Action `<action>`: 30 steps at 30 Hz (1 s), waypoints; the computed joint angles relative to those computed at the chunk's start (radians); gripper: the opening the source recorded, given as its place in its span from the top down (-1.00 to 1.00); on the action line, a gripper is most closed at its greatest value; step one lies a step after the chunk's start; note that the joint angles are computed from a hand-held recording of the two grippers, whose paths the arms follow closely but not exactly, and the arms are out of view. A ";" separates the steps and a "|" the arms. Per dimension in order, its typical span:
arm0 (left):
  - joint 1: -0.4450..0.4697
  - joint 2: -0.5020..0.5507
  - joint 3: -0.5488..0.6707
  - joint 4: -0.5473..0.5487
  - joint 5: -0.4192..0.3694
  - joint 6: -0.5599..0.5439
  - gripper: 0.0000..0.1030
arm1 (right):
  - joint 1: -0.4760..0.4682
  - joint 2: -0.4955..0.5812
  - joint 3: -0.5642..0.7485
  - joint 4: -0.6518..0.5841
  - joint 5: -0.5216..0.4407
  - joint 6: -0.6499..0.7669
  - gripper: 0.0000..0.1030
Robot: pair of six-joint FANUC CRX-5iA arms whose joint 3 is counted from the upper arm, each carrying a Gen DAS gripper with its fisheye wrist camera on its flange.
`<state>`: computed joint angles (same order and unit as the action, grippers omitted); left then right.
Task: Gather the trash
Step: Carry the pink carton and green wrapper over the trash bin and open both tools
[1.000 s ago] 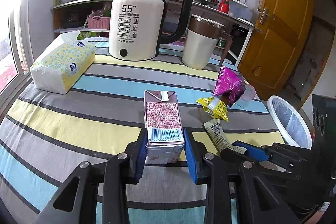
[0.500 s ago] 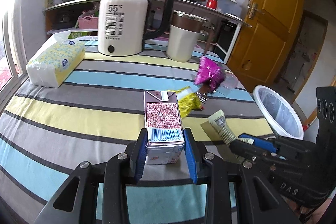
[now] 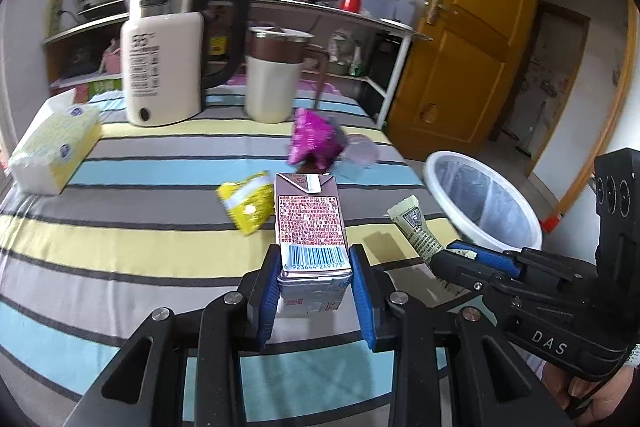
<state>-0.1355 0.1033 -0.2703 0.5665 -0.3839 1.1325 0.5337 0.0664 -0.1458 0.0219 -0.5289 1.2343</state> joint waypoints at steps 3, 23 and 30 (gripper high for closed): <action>-0.019 0.014 0.017 0.014 -0.006 -0.022 0.34 | -0.012 -0.018 -0.025 0.029 0.015 -0.036 0.60; -0.145 0.139 0.161 0.129 -0.024 -0.170 0.35 | -0.138 -0.124 -0.182 0.256 0.080 -0.308 0.60; -0.182 0.208 0.244 0.159 -0.048 -0.201 0.34 | -0.190 -0.126 -0.198 0.292 0.084 -0.358 0.60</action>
<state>-0.3178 0.3108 -0.0268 0.7259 -0.4314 0.9317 0.3433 -0.0592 -0.3440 0.3134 -0.4445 0.8760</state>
